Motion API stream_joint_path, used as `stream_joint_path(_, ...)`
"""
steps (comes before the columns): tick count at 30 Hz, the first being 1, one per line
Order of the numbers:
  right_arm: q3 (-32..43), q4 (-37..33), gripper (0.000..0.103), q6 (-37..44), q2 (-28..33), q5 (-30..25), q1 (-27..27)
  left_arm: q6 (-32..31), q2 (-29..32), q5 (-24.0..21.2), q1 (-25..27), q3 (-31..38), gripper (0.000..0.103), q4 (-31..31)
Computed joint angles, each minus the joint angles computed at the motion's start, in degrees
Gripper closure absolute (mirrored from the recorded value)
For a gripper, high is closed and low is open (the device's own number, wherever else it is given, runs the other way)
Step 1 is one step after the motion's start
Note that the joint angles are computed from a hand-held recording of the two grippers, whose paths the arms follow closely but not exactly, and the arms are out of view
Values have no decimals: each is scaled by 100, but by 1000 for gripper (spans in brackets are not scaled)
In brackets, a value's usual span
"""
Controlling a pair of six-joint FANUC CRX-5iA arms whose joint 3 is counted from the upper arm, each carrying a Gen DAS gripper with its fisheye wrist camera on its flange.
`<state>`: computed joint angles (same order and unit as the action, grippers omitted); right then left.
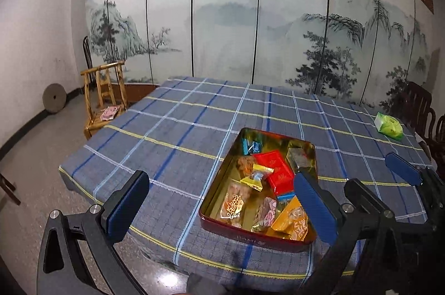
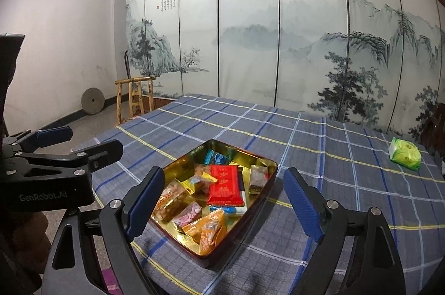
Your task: Organize snacks
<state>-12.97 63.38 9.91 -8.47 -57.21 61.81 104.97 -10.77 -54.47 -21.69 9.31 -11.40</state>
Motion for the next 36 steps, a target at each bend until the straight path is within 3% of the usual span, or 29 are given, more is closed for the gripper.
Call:
stream_joint_path(18, -58, -146, 14, -34, -55, 43, -56, -64, 247, -405, 21, 210, 0, 19)
stream_joint_path(36, -60, -290, 14, 13, -55, 95, -88, -20, 327, -491, -54, 294, 0, -104)
